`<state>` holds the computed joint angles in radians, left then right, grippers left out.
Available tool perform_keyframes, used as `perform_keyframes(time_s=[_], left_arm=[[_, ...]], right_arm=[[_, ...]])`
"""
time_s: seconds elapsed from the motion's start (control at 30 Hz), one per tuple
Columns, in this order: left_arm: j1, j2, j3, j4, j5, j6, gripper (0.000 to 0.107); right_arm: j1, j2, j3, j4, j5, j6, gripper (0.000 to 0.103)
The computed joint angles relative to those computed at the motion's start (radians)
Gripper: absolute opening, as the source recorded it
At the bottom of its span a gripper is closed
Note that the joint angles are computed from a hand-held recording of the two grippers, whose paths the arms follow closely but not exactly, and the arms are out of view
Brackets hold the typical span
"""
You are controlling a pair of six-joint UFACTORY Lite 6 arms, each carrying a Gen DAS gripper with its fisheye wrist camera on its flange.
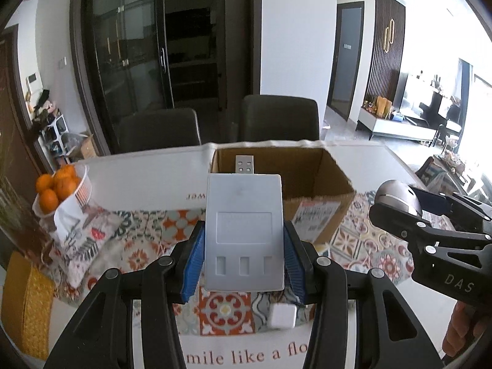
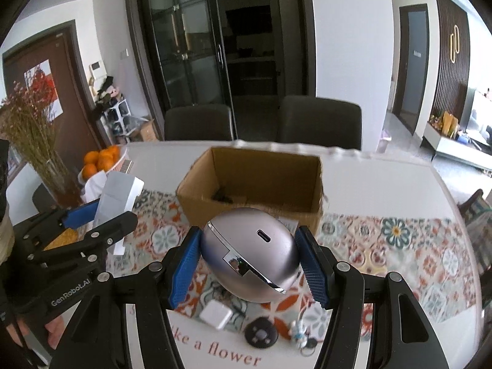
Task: Organize rigid objects
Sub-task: 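Carry the silver speaker and white power strip over the box with both tools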
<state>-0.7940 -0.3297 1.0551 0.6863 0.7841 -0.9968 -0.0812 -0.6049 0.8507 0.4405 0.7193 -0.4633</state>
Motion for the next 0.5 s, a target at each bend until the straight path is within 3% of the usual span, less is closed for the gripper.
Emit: perform_keyframes(time_s=[0.5], left_arm=[[0.174, 0.297, 0.338, -0.133, -0.061, 0.238, 0.047]], right_arm=[[0.026, 0.33, 0.283, -0.023, -0.088, 0.021, 0.062]])
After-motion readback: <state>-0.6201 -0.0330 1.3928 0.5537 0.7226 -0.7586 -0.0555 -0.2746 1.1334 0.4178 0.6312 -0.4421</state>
